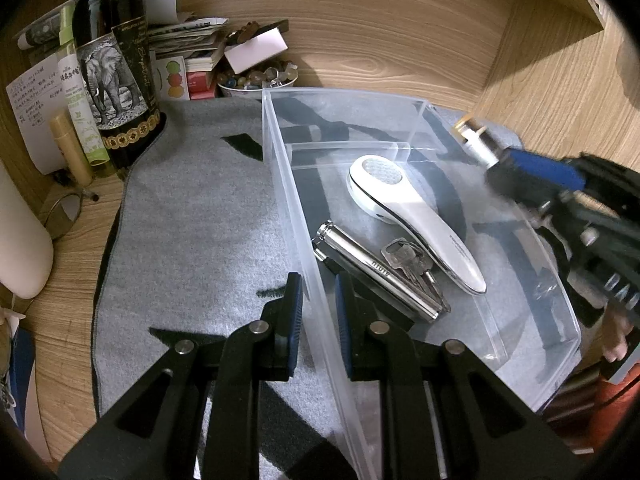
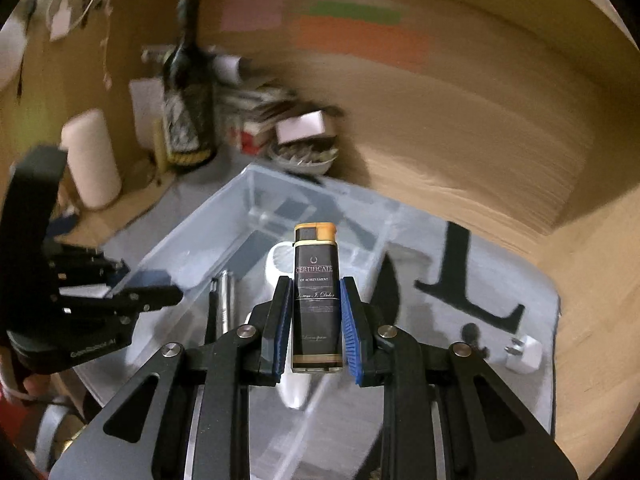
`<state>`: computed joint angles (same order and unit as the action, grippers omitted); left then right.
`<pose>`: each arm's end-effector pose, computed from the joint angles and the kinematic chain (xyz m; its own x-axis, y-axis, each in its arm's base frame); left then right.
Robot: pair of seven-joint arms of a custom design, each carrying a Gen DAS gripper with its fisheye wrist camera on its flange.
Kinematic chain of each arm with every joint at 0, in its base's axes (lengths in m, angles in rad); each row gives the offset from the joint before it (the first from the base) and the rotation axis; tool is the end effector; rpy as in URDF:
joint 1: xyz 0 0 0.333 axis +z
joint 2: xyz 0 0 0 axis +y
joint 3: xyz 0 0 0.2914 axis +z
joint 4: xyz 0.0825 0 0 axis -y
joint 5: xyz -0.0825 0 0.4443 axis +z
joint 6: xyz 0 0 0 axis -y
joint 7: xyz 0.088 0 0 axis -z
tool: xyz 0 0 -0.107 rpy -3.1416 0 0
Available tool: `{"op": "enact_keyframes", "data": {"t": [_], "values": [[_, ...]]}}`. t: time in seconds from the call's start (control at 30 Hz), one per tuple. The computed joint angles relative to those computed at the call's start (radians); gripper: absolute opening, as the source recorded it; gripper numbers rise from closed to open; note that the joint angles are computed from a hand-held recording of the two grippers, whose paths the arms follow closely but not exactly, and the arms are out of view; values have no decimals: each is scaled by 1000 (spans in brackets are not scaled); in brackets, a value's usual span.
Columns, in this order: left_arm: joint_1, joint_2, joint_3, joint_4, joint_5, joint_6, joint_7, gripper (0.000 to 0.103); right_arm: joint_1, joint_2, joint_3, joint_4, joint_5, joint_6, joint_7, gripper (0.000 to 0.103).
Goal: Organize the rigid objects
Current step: 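Lower the black-and-gold box into the clear box and open the right tool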
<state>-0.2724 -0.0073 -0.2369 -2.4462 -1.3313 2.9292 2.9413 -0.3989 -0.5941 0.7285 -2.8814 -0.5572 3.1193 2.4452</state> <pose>0.4855 -0.2003 0.2550 -0.6160 -0.7762 0.1340 -0.6671 0.4236 -0.6128 0.4054 0.1365 0.3042 -0.0127 -0.9847 0.1736 -0.7127 -0.1128 -0.6923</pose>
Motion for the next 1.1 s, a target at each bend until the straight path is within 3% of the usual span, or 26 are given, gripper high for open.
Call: {"op": "enact_keyframes", "data": {"t": [0.07,0.23,0.4,0.73,0.9,1.1], "values": [[-1,-2,-1,-1,-7,0,6,16,-13,53,9,29,-15,-5,-23,22],[-1,-1,-1,-1,-12,3,10,16,58,171,-93,68,-30,-14,-86,22],[-1,0,-1,0,-15,3,13,16,136,235,-180,99,-68,-76,-111,22],[-2,-2,-2,-3,-17,5,14,16,284,279,-342,124,-135,-154,-110,22],[-2,-1,-1,-2,-17,4,15,16,293,275,-357,131,-241,-170,-12,22],[-4,-3,-1,-4,-17,7,14,16,343,253,-418,123,-309,-171,44,23]]}}
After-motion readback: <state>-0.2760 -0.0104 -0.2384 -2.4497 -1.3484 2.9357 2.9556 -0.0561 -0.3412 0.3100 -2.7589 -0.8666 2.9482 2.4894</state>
